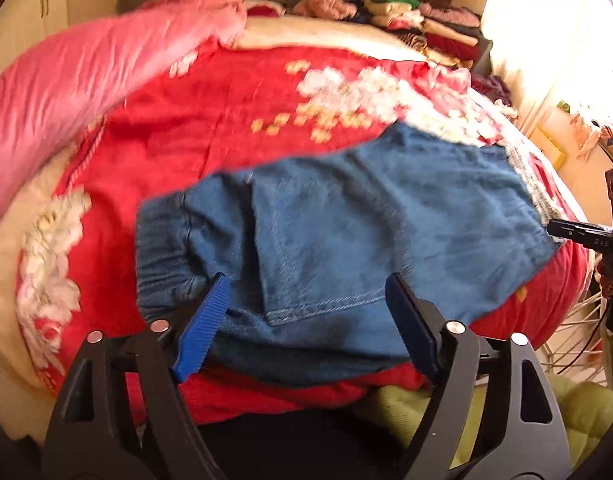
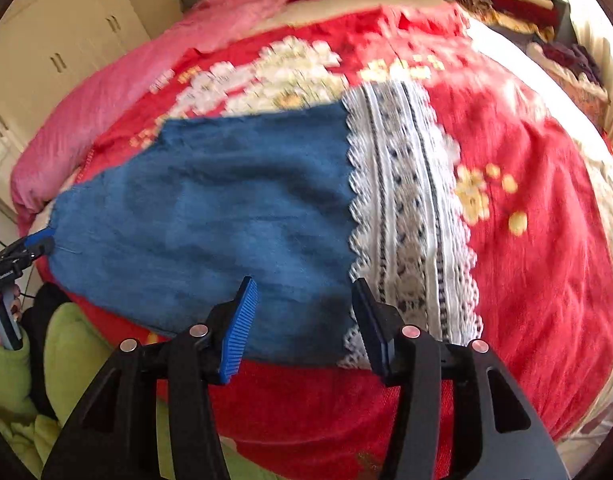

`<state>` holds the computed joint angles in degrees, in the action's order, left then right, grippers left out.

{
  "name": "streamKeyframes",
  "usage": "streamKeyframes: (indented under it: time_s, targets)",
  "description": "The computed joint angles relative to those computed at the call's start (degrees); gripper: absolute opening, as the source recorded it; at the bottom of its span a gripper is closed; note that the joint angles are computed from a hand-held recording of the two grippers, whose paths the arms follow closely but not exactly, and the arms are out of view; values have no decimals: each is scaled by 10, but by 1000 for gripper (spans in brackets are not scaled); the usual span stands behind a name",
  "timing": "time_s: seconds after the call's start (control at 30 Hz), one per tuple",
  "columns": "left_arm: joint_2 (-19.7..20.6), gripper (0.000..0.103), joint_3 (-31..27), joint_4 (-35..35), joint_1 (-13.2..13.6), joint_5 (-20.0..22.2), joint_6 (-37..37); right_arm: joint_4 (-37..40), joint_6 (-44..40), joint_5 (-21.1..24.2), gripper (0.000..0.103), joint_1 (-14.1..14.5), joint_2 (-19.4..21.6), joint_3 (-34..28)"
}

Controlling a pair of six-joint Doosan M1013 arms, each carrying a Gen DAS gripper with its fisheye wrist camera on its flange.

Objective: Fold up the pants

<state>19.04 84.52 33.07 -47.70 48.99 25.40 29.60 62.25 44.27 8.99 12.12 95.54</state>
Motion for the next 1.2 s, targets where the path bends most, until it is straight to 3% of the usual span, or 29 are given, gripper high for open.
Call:
streamKeyframes:
  time_s: [0.1,0.17,0.3,0.4,0.53,0.6,0.77,1.07,1.1,1.13,1.17,1.2]
  targets:
    - [8,77,-16,-2,-8,-21,27,11,-20,1,48,6,2,-2]
    - [24,85,-34,-20,-12,-28,71,6,-17,13,48,10,9,-4]
    - [55,86,-67,-62,-9,2,123,-24,12,28,57,17,25,-8]
    - [59,86,-77,-83,0,-26,135,-16,-5,30,60,17,23,-12]
    - [74,86,-115,-68,12,-31,148,52,-63,-12,61,-1,8,-13]
    - [84,86,-135,-82,21,-37,162,46,-46,-32,65,-7,12,-27]
    - [127,86,-200,-131,48,-19,188,16,14,-27,65,-25,61,-100]
    - [191,86,-264,-246,86,-14,241,24,44,45,64,-37,154,-188]
    - [196,85,-266,-259,88,-16,245,28,41,47,61,-36,158,-189]
    - [199,76,-268,-270,90,-16,252,33,27,38,58,-35,156,-182]
    - [202,60,-270,-278,89,-16,258,40,13,35,51,-35,154,-178]
    - [204,52,-271,-278,88,-16,262,56,-12,33,46,-35,152,-172]
